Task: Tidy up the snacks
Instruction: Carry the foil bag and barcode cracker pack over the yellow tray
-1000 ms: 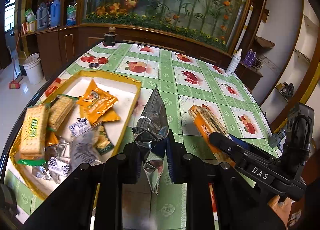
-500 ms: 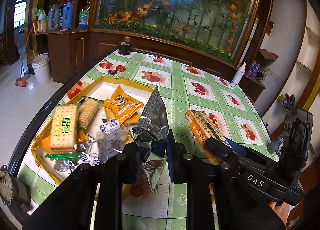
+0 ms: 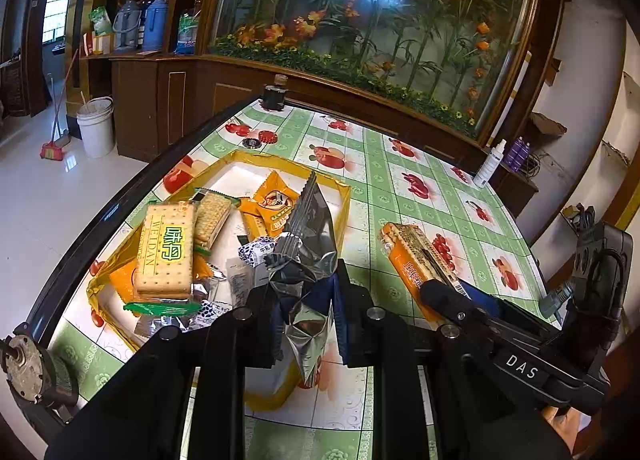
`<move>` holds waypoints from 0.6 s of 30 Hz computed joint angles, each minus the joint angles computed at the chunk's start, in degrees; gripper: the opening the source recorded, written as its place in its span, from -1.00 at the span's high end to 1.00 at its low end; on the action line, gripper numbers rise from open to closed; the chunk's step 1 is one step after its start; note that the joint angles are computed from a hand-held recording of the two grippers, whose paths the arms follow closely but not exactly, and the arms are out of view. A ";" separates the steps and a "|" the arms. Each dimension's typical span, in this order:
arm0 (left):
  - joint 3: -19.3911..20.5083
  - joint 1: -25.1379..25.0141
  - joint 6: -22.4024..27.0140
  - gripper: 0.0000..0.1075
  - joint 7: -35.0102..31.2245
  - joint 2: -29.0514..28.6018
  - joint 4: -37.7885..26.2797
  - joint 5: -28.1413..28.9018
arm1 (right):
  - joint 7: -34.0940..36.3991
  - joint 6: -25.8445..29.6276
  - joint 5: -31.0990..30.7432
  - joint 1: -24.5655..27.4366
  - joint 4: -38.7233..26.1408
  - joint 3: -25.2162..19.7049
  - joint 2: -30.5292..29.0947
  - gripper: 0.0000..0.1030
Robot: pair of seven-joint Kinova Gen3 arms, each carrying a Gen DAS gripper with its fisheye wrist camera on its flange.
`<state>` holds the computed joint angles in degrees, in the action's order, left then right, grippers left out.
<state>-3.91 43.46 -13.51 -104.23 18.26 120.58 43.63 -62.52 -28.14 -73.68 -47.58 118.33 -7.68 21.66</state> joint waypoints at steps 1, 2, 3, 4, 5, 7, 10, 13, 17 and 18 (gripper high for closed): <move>-0.01 -0.14 0.10 0.66 0.03 0.04 -0.03 0.00 | -0.12 0.18 0.16 0.13 -0.10 -0.03 0.11 -0.05; -0.08 -0.22 0.26 0.66 0.00 0.05 -0.06 0.02 | -0.25 0.43 0.32 0.27 -0.23 0.00 0.21 -0.05; -0.29 -0.18 0.45 0.66 -0.11 -0.02 -0.10 0.11 | -0.85 0.73 0.92 0.50 -0.30 -0.07 0.32 -0.05; -0.50 -0.04 0.31 0.66 -0.16 -0.14 0.05 0.26 | -1.34 0.98 1.44 0.61 -0.36 -0.02 0.34 -0.05; -0.32 -0.14 -0.23 0.66 0.02 -0.30 0.36 0.08 | -1.46 1.01 1.68 0.42 -0.39 0.10 0.31 -0.05; 0.94 -1.29 -1.53 0.66 1.02 -0.39 1.00 -1.00 | -0.29 0.73 1.24 -0.21 -0.69 0.64 0.48 -0.05; 1.02 -2.35 -0.08 0.66 1.13 0.12 0.29 -1.08 | -1.19 1.98 2.52 0.75 -1.36 0.67 1.06 -0.05; 0.21 -2.28 -0.33 0.66 1.58 0.24 0.52 -1.17 | -1.12 2.52 2.83 0.19 -2.07 1.54 1.58 -0.05; -1.02 -2.57 -0.13 0.66 1.43 0.77 0.71 -0.12 | 0.33 3.65 2.30 -0.16 -3.49 2.48 2.28 -0.05; -0.52 -3.62 0.11 0.66 2.20 0.94 0.73 -0.80 | 0.64 3.90 2.26 -0.18 -3.81 2.67 2.37 -0.05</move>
<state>-4.43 39.85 -13.40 -102.03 19.20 121.31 42.83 -61.89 -24.24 -71.42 -47.77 114.51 -5.00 24.03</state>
